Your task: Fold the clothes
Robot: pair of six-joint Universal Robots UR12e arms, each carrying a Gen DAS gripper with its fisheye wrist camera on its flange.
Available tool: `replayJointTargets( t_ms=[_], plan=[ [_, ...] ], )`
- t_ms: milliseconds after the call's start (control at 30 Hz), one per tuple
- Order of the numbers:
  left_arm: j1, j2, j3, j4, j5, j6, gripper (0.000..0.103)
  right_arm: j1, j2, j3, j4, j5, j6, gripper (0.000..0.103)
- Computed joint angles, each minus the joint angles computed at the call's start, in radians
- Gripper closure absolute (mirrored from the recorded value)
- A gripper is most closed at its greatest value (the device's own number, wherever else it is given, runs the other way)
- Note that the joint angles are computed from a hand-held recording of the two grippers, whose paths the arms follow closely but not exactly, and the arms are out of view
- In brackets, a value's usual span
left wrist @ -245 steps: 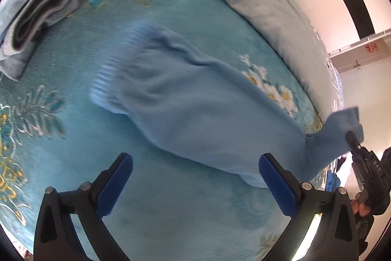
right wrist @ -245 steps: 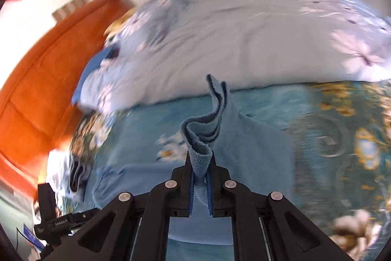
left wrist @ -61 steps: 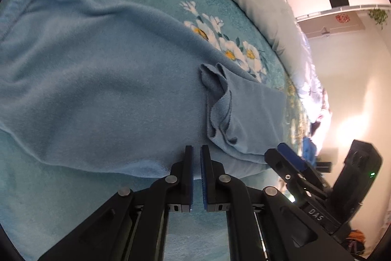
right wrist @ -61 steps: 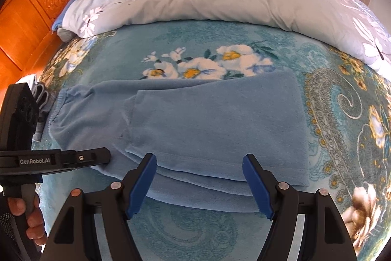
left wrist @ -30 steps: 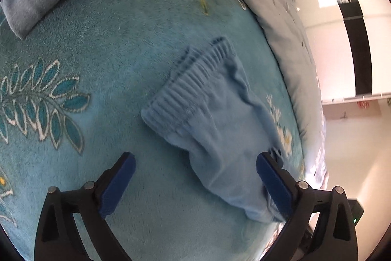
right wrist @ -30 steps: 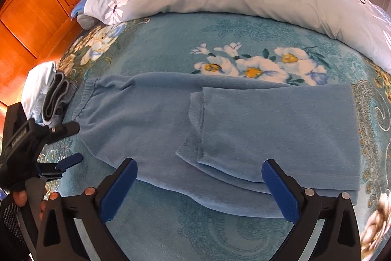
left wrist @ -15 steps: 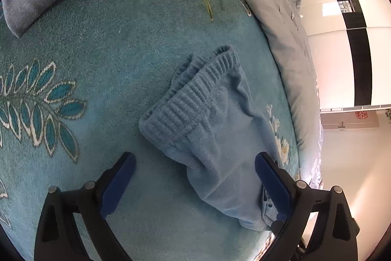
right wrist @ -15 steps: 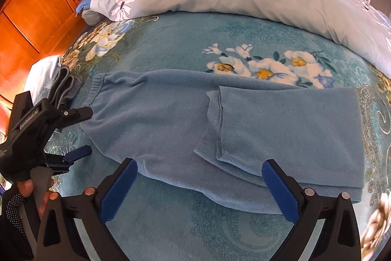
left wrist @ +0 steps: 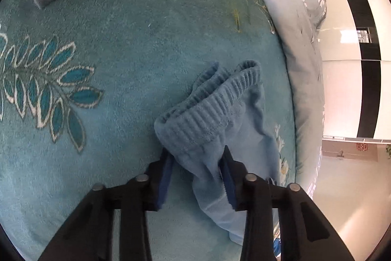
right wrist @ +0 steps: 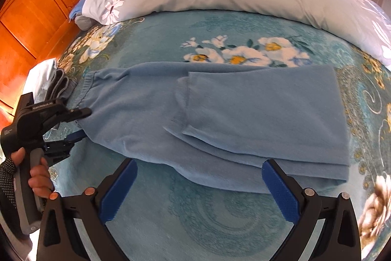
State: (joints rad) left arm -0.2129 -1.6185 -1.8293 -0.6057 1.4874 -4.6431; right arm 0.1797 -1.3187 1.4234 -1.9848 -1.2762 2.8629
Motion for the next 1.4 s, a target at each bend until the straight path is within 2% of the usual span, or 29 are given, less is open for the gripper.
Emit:
replayJointTargets(
  t_ms=[100, 200, 333, 433, 500, 567, 800, 967, 1100, 1267, 1400],
  plan=[
    [-0.003, 0.003, 0.021, -0.041, 0.027, 0.049, 0.092, -0.013, -0.006, 0.005, -0.001, -0.001, 0.004, 0.0],
    [-0.029, -0.015, 0.105, -0.176, 0.107, 0.184, 0.094, -0.027, -0.011, 0.009, 0.0, 0.001, 0.005, 0.0],
    [-0.088, -0.064, 0.233, -0.297, 0.24, 0.36, 0.095, -0.049, -0.018, 0.014, 0.003, 0.009, -0.003, 0.0],
    [-0.146, -0.136, 0.353, -0.344, 0.314, 0.455, 0.095, -0.068, -0.024, 0.016, 0.006, 0.018, -0.009, 0.0],
    [-0.173, -0.222, 0.463, -0.353, 0.34, 0.506, 0.095, -0.081, -0.027, 0.018, 0.008, 0.021, -0.012, 0.0],
    [-0.198, -0.259, 0.518, -0.353, 0.357, 0.572, 0.095, -0.097, -0.03, 0.018, 0.008, 0.026, -0.014, 0.0],
    [-0.269, -0.431, 0.793, -0.394, 0.316, 0.735, 0.095, -0.16, -0.037, 0.019, 0.007, 0.027, -0.024, 0.0],
    [-0.298, -0.537, 0.939, -0.477, 0.241, 0.768, 0.095, -0.201, -0.027, -0.001, 0.025, 0.02, -0.035, 0.0],
    [-0.31, -0.62, 1.049, -0.584, 0.201, 0.797, 0.095, -0.228, -0.019, -0.01, 0.038, 0.017, -0.046, 0.0],
    [-0.325, -0.683, 1.14, -0.693, 0.183, 0.804, 0.094, -0.25, -0.002, -0.03, 0.067, 0.014, -0.058, 0.0],
    [-0.328, -0.688, 1.156, -0.741, 0.181, 0.796, 0.093, -0.26, 0.01, -0.044, 0.078, 0.016, -0.066, 0.0]
  ],
)
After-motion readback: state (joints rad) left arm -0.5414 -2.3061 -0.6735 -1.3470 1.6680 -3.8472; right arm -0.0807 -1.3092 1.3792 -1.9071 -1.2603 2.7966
